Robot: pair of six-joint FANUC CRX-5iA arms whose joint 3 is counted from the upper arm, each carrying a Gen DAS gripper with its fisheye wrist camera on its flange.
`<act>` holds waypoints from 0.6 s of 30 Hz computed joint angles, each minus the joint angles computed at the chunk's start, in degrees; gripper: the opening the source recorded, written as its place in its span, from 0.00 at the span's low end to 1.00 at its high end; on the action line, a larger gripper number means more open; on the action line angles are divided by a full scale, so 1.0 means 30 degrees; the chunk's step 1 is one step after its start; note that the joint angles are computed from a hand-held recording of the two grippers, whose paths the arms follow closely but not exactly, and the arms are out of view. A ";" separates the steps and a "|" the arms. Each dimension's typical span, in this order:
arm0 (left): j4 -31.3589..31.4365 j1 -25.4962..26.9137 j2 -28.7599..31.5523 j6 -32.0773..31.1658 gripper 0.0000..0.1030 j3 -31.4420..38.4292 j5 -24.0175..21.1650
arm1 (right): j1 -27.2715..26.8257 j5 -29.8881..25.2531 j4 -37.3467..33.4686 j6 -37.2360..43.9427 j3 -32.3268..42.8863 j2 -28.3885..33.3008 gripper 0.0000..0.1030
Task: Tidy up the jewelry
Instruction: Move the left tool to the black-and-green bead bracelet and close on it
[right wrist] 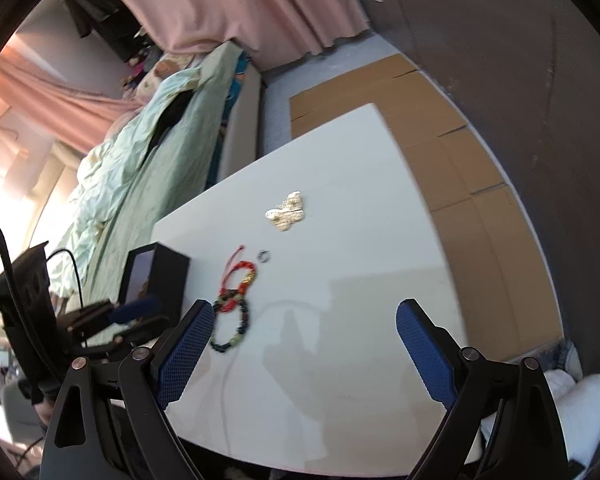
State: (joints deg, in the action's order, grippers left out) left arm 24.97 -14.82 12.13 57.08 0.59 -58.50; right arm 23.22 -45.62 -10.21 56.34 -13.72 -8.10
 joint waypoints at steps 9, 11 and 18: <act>-0.1523 -0.1120 0.1096 0.0690 0.37 0.0711 -0.0084 | -0.0745 0.0421 -0.0001 -0.0930 -0.0830 -0.0689 0.90; -0.1716 -0.1295 0.1365 0.0817 0.37 0.0928 -0.0118 | -0.0738 0.0421 0.0022 -0.1056 -0.0876 -0.0698 0.90; -0.3287 -0.1986 0.1642 0.1235 0.27 0.1176 0.0215 | -0.0098 0.0668 0.1075 -0.1742 -0.0929 -0.0600 0.90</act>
